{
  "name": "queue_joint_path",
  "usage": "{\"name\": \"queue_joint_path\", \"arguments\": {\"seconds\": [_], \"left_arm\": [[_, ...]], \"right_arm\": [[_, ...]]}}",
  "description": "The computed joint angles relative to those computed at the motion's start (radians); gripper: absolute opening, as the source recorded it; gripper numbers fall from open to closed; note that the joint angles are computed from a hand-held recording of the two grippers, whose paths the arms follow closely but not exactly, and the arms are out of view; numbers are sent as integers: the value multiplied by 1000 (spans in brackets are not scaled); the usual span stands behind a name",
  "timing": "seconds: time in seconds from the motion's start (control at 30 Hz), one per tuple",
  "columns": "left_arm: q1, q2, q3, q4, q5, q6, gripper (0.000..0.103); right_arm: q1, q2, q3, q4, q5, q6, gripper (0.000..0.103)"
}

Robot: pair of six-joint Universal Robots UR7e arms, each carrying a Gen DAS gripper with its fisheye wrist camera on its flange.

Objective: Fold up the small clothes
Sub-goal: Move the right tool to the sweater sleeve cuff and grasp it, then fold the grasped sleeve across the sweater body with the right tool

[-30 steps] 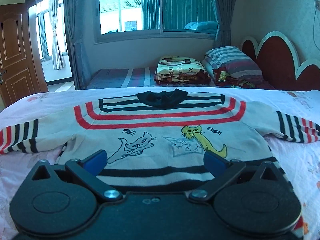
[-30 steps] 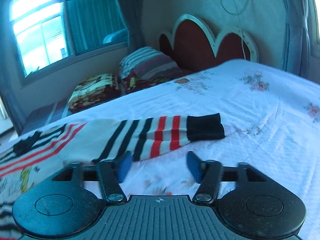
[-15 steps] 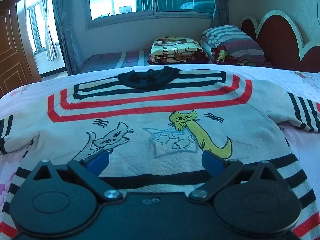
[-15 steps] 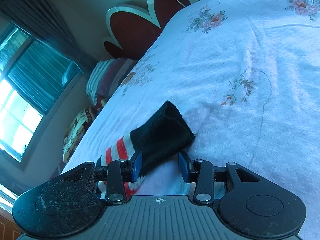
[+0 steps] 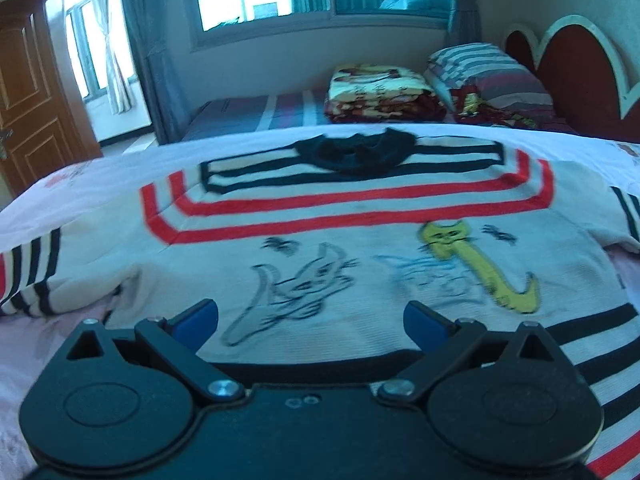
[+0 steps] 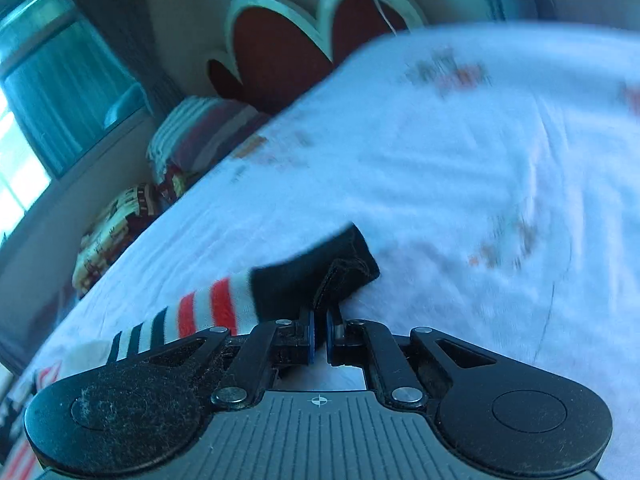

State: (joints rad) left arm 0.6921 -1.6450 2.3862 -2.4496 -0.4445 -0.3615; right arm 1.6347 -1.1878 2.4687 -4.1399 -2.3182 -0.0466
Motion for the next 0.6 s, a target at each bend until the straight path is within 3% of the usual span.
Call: {"name": "queue_joint_path", "arguments": {"seconds": [0.1,0.17,0.23,0.4,0.6], "left_arm": [[43,-36,-9,-10,9,43,100],[81,-48,-13,-74,-17,131,98],[112,-56,-25,-100,-33,180,90],[164,-92,-36,-204,-79,295,90],[234,-154,-72,-211,-122,385,93]], "right_arm": [[76,60,-48,-17,-12,-54,4],[132,95,-76,7,-5,-48,4],[196,154,-121,42,-13,-46,4],[303,320,-255,187,41,13,4],[401,533,-434,357,84,118,5]]}}
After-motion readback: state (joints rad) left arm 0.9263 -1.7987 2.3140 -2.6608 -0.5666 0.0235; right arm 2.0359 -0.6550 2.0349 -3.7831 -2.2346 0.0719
